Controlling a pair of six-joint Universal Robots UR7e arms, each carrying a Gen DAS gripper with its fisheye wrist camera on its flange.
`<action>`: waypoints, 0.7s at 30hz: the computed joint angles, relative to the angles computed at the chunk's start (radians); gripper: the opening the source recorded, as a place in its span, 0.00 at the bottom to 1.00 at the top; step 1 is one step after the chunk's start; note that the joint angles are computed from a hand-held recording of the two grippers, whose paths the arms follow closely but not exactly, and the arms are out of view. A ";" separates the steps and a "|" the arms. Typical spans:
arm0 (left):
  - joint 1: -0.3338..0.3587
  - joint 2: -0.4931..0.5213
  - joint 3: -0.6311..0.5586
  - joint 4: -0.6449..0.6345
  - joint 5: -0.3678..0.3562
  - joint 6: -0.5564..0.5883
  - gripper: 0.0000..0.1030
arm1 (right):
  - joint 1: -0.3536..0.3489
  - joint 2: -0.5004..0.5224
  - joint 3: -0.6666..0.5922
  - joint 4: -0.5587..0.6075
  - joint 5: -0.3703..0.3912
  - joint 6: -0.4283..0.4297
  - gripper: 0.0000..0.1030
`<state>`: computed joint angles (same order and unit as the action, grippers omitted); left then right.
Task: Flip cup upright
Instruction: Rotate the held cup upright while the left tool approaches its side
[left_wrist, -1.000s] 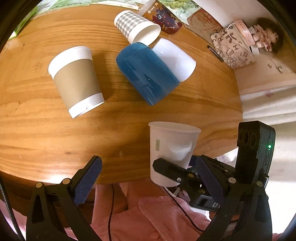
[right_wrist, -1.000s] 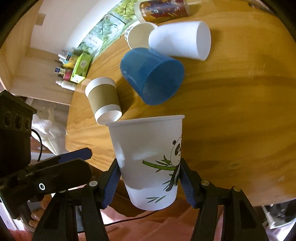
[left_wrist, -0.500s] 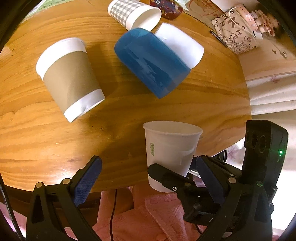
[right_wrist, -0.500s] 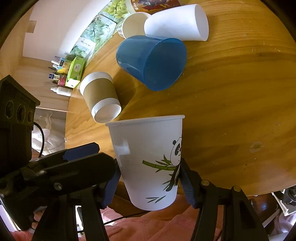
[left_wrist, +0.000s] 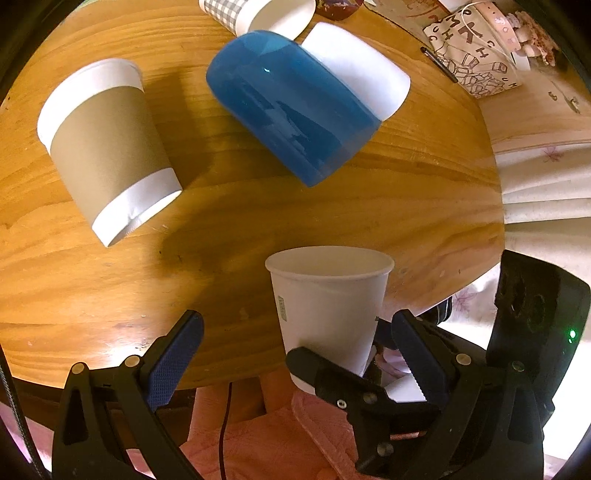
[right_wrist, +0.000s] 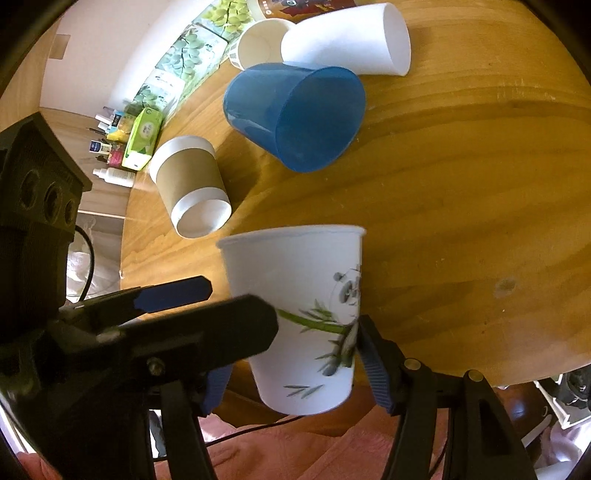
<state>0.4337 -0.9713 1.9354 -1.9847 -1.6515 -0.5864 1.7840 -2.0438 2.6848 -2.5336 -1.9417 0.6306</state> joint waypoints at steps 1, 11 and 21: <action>-0.001 0.004 -0.002 0.004 -0.001 -0.004 0.98 | 0.001 -0.002 0.002 0.000 0.001 0.000 0.63; -0.004 0.036 -0.007 0.001 -0.009 -0.032 0.94 | 0.048 -0.040 0.002 0.050 -0.031 0.010 0.65; -0.012 0.064 -0.012 -0.019 -0.019 -0.052 0.88 | 0.103 -0.070 -0.021 0.143 -0.076 0.030 0.65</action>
<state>0.4216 -0.9078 1.9230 -2.0041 -1.6703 -0.6381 1.8871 -2.1141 2.6636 -2.3909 -2.0182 0.6602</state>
